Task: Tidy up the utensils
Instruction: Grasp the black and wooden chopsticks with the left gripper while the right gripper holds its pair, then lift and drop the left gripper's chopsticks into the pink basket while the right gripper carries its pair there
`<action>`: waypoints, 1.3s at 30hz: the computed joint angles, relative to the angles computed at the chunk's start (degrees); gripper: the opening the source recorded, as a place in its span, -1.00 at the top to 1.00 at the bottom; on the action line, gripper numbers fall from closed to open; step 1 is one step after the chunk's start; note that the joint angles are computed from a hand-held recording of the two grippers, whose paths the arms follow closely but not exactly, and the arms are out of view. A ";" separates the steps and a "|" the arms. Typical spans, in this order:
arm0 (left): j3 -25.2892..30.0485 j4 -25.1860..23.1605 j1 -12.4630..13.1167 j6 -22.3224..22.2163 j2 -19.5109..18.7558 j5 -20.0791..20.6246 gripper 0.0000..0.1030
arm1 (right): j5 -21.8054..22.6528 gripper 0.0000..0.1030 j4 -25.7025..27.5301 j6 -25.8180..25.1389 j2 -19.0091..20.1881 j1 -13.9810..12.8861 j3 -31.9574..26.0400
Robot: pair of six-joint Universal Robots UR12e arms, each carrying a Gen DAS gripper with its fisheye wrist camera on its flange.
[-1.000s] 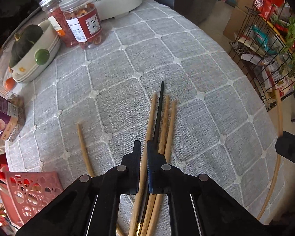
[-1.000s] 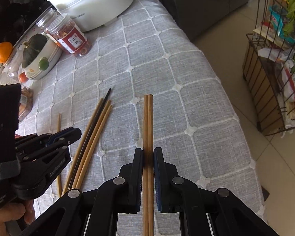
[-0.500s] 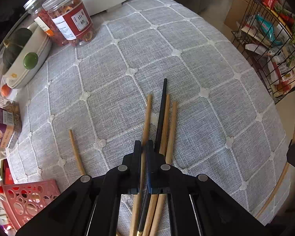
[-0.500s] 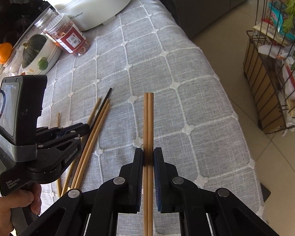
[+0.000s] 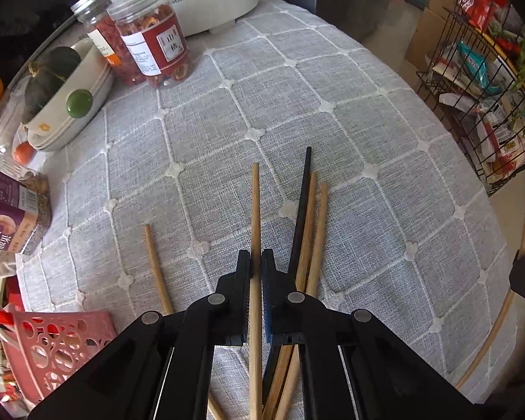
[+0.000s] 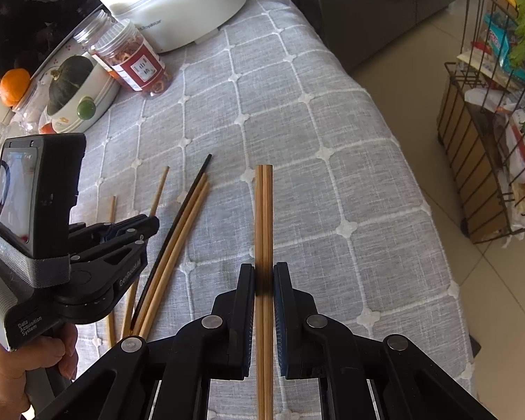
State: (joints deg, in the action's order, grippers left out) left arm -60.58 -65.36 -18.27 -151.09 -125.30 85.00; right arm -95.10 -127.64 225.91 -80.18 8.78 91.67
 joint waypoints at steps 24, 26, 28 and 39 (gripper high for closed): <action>-21.90 26.16 10.41 -2.30 17.47 -21.73 0.88 | -15.02 0.91 -9.30 -9.37 2.84 8.20 -6.75; -22.59 28.63 11.16 -2.99 17.95 -22.62 0.88 | -15.11 0.91 -9.90 -10.93 3.33 8.45 -7.46; -23.15 30.10 12.04 -3.80 18.39 -23.65 0.88 | -15.07 0.91 -10.57 -11.56 3.60 8.57 -7.79; -23.21 38.26 16.99 -12.96 19.39 -31.34 0.88 | -11.31 0.91 -13.71 -11.85 4.39 8.49 -9.34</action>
State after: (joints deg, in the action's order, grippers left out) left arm -83.79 -27.10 -1.28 -164.05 -105.91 53.66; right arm -106.41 -141.35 214.05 -75.79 17.27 82.33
